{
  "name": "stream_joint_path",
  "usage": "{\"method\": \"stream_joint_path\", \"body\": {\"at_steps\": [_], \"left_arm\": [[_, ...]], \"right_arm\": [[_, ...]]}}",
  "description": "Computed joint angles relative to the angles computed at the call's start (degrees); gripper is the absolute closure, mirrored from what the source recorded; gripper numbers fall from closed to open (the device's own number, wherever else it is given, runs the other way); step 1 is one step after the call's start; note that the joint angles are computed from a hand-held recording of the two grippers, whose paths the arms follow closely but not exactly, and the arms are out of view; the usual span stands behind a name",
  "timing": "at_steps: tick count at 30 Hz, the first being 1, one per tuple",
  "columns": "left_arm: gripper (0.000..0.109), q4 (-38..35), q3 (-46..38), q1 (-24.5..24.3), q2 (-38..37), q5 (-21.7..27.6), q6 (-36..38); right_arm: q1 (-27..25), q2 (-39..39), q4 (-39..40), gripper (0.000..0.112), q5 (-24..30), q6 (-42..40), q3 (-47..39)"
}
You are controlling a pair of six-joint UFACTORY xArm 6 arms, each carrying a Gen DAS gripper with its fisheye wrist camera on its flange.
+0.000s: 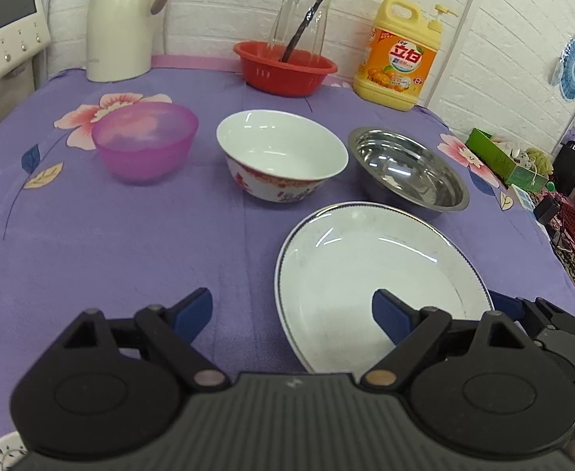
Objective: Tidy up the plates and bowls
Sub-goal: 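Move both grippers to the white deep plate and grasp its rim, then carry the white deep plate and lower it onto the floral plate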
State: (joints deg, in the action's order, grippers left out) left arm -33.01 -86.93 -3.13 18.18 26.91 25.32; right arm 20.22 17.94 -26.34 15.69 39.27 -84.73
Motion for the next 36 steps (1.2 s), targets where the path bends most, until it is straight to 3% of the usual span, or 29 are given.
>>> {"method": "stream_joint_path", "body": {"at_steps": [9,13,18,20,21,23,25,29,36], "left_arm": [[0.020,3.33,-3.88,-0.80,3.34,2.72,-4.20],[0.021,4.66,-4.52,-1.58,4.09,2.44,-3.80],[0.036,8.06,-4.36,-2.32,4.42,0.66,-4.20],[0.052,8.13,-3.53,-2.80,3.98,-0.21,-2.06],[0.052,9.84,-2.96,-3.01,3.74,-1.09,-3.18],[0.064,10.15,-3.01,-2.98,3.75,-1.13,-4.29],[0.064,11.07,-2.59,-2.79,3.01,-0.71,-5.98],[0.064,7.88,1.38,-2.91,-0.76,-3.30,-2.44],[0.064,-0.72,8.50,-2.45,-7.70,-5.30,5.36]], "right_arm": [[-0.21,0.39,2.48,0.009,-0.70,-1.71,-0.21],[0.60,1.32,0.23,0.009,2.46,-2.27,-2.27],[0.86,1.57,2.98,0.009,2.08,-6.06,-2.38],[1.11,1.65,4.11,0.009,1.61,-7.99,-2.32],[1.24,1.63,4.30,0.009,1.21,-8.39,-2.21],[1.36,1.51,2.69,0.009,1.57,-6.62,-2.21],[1.28,0.67,-0.07,0.009,1.81,-3.30,-1.49],[1.08,-2.35,0.26,0.009,-0.65,-1.12,2.17],[2.55,-7.06,-14.03,0.009,0.30,11.57,4.88]]}}
